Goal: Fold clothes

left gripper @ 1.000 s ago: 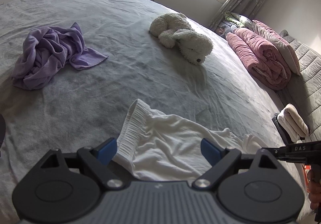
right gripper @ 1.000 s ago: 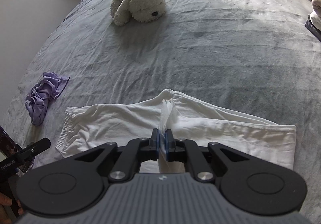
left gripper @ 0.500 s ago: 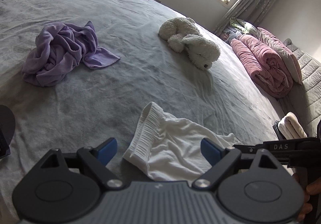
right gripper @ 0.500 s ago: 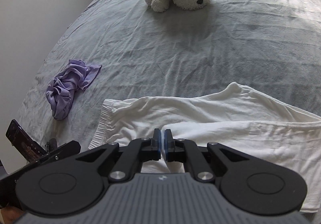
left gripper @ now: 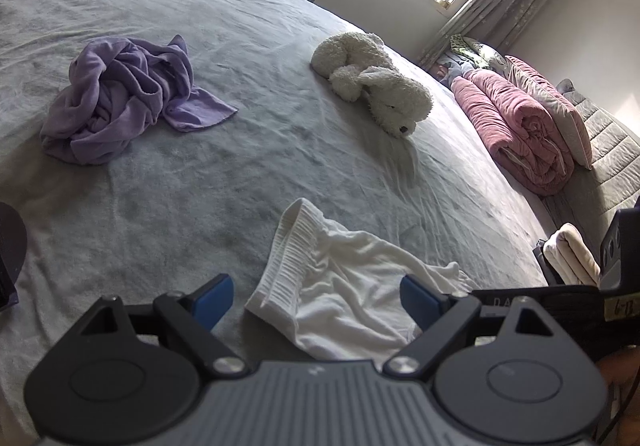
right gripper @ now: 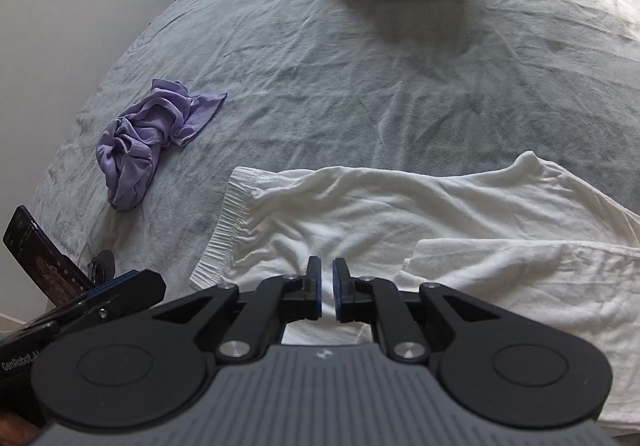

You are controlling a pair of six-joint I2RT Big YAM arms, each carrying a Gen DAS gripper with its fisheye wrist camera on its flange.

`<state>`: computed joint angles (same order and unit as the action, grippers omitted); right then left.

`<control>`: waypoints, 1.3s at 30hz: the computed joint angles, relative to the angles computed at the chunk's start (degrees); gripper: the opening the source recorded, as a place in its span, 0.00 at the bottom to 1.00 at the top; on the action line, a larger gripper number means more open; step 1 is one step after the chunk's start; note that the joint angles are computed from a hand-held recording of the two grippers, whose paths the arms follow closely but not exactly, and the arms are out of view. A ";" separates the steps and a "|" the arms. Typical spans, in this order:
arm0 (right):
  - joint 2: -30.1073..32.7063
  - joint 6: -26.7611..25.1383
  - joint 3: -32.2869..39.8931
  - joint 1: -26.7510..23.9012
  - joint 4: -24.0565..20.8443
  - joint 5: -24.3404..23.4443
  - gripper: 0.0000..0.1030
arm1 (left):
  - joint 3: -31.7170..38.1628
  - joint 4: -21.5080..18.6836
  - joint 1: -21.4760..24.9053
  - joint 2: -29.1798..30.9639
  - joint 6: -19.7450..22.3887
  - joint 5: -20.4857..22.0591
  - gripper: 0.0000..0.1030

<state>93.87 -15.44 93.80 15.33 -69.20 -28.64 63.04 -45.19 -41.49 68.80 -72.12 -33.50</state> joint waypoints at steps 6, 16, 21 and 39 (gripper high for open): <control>-4.37 -7.85 -6.54 -0.54 5.12 3.49 0.37 | 0.49 1.05 0.28 1.04 0.72 1.60 0.88; -10.08 -20.15 -19.06 -0.95 16.31 5.65 0.37 | -2.38 13.45 0.94 1.74 1.20 10.60 0.87; -11.51 -23.09 -22.50 -1.75 21.85 3.36 0.37 | -4.50 21.78 2.21 2.87 -1.15 16.13 0.85; -10.94 -20.71 -22.53 -8.58 24.24 -10.84 0.04 | -1.38 32.82 5.70 11.38 -3.08 27.87 0.68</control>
